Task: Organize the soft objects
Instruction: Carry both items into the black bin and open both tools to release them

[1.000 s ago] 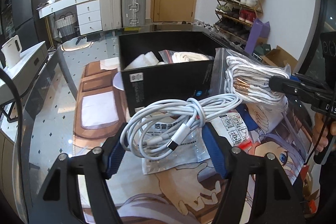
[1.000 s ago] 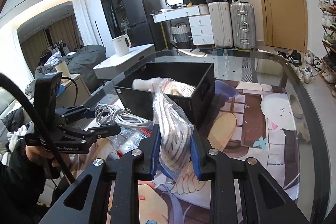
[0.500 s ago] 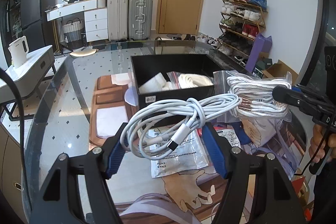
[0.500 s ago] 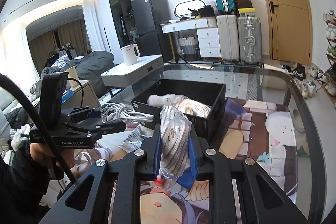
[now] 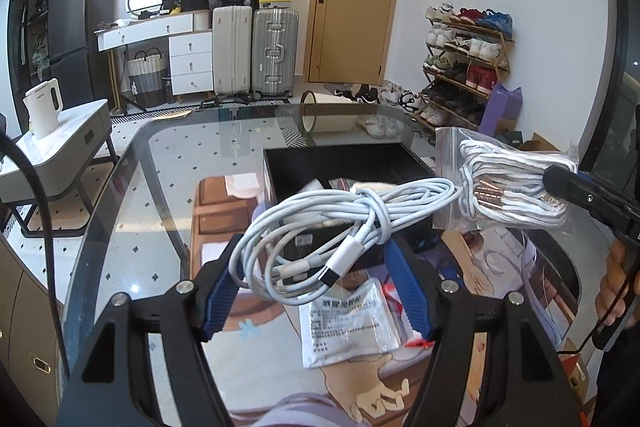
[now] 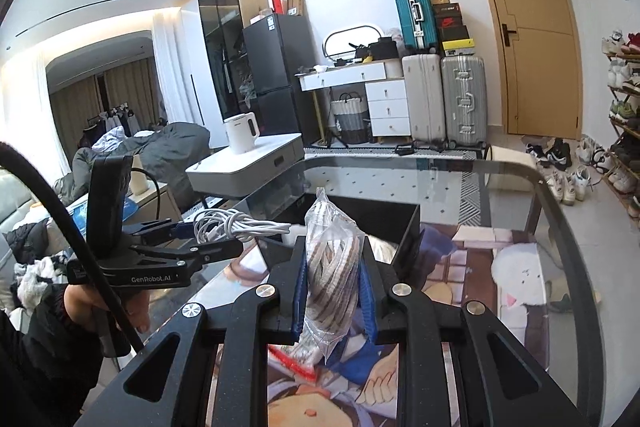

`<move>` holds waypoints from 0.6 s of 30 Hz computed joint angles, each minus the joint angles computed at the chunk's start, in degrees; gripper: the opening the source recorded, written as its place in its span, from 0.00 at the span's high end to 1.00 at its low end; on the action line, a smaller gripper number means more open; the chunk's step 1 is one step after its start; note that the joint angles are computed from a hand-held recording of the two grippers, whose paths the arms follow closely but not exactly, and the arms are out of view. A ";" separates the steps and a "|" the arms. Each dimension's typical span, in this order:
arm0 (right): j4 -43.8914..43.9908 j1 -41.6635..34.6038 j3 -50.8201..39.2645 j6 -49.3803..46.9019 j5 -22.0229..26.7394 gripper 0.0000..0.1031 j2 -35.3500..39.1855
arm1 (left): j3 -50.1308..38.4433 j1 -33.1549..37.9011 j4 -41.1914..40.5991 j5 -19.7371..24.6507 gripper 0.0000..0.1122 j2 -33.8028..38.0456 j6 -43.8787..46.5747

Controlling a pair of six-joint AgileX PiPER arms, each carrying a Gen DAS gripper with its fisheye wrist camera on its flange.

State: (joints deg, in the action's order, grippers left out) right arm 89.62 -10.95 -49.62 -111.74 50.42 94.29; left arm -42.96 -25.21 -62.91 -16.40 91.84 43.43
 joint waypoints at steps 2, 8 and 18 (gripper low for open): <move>0.34 0.83 -0.90 0.92 -0.83 0.79 -0.12 | -0.99 0.67 -0.24 0.36 0.38 0.60 0.72; 1.12 4.15 -4.89 3.71 -4.73 0.79 1.69 | -4.53 2.09 -2.20 1.96 0.38 3.07 4.97; -0.88 7.95 -13.97 10.15 -9.45 0.79 7.18 | -10.73 4.24 -7.12 4.26 0.38 8.51 14.30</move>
State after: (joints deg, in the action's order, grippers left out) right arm 88.75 -3.00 -63.59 -101.59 40.97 101.47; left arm -53.70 -20.97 -70.03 -12.14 100.35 57.73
